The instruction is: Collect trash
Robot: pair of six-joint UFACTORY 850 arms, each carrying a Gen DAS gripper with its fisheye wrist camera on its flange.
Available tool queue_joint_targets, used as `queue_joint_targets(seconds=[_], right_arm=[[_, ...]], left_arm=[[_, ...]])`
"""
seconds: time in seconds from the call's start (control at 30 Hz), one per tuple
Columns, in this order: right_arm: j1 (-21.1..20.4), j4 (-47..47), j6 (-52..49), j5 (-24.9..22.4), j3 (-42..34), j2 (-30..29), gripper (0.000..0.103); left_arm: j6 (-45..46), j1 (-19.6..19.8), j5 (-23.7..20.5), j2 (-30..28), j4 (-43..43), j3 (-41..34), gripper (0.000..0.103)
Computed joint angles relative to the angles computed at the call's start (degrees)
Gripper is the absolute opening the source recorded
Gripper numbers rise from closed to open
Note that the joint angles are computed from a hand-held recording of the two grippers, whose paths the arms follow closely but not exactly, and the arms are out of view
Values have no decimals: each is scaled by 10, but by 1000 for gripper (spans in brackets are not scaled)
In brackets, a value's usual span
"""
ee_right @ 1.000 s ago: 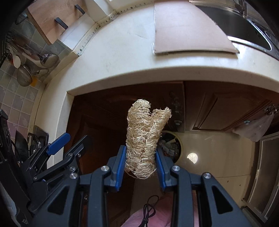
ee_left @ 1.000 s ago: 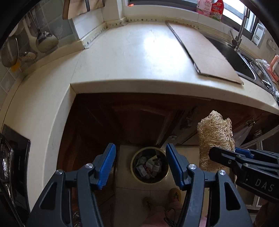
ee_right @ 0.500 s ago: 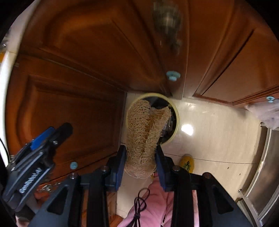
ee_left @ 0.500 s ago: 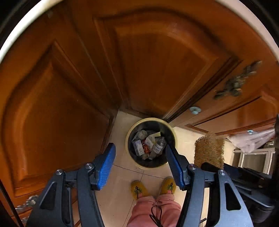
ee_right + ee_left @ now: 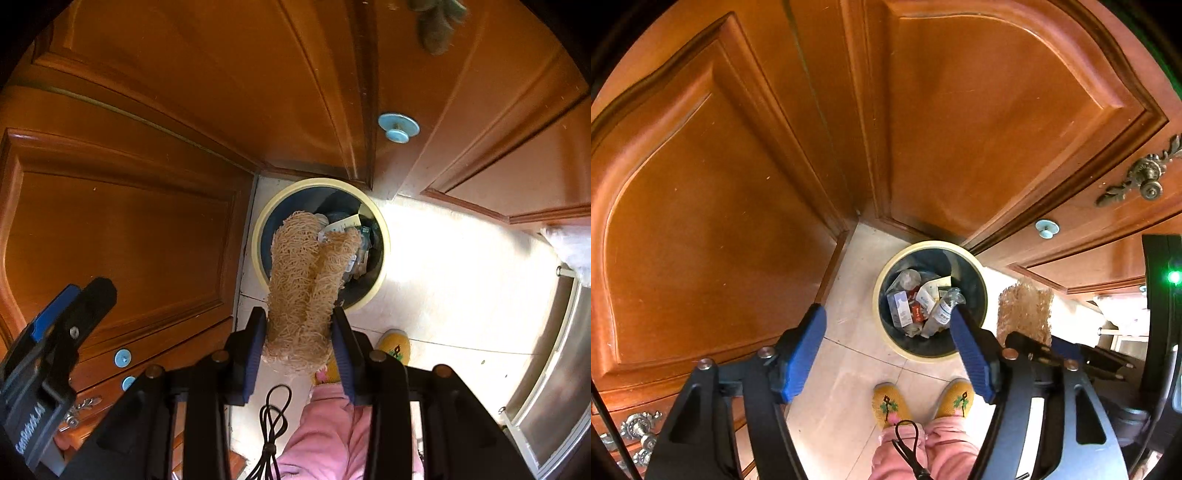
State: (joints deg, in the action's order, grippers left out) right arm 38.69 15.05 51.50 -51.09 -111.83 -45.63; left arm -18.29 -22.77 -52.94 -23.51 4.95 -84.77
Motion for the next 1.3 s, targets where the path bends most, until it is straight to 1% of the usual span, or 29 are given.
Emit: queue_joint_targets(seconds=[0.03,0.1,0.13,0.17,0.2,0.3,0.47,0.5,0.67,0.8,0.9,1.03,1.17,1.23,1.3], right_arm=[[0,-4,2,-5,-8,-5,38],[1,-13,10,-22,-35,-22,41],[1,-15,13,-27,-46,-29,45],[1,-15,16,-31,-53,-34,50],[0,-15,18,-36,-61,-38,52],[2,-33,31,-49,-80,-49,57],[4,-41,44,-64,-98,-56,57],[3,-40,44,-59,-92,-53,57],[4,-44,57,-48,-71,-26,57],[5,-53,80,-36,-52,11,57],[7,-78,107,-40,-57,37,57],[15,-147,158,-68,-99,60,57],[25,-222,196,-119,-178,62,58],[31,-259,206,-154,-236,53,57],[37,-288,209,-186,-291,41,57]], left_arm=[[0,1,-2,-1,2,-2,76],[5,5,2,2,-2,4,84],[9,8,4,2,-6,6,87],[14,9,2,2,-11,6,92],[18,12,-1,2,-14,5,94],[22,17,-10,-1,-18,1,95],[22,27,-24,-4,-27,-6,95],[24,30,-29,-3,-28,-9,95],[35,37,-53,1,-36,-30,95],[44,37,-74,8,-37,-62,95],[52,36,-97,10,-44,-104,95],[52,32,-118,9,-40,-174,95],[44,30,-140,0,-43,-268,95],[40,25,-151,-7,-40,-310,95],[39,19,-164,-19,-34,-362,99]])
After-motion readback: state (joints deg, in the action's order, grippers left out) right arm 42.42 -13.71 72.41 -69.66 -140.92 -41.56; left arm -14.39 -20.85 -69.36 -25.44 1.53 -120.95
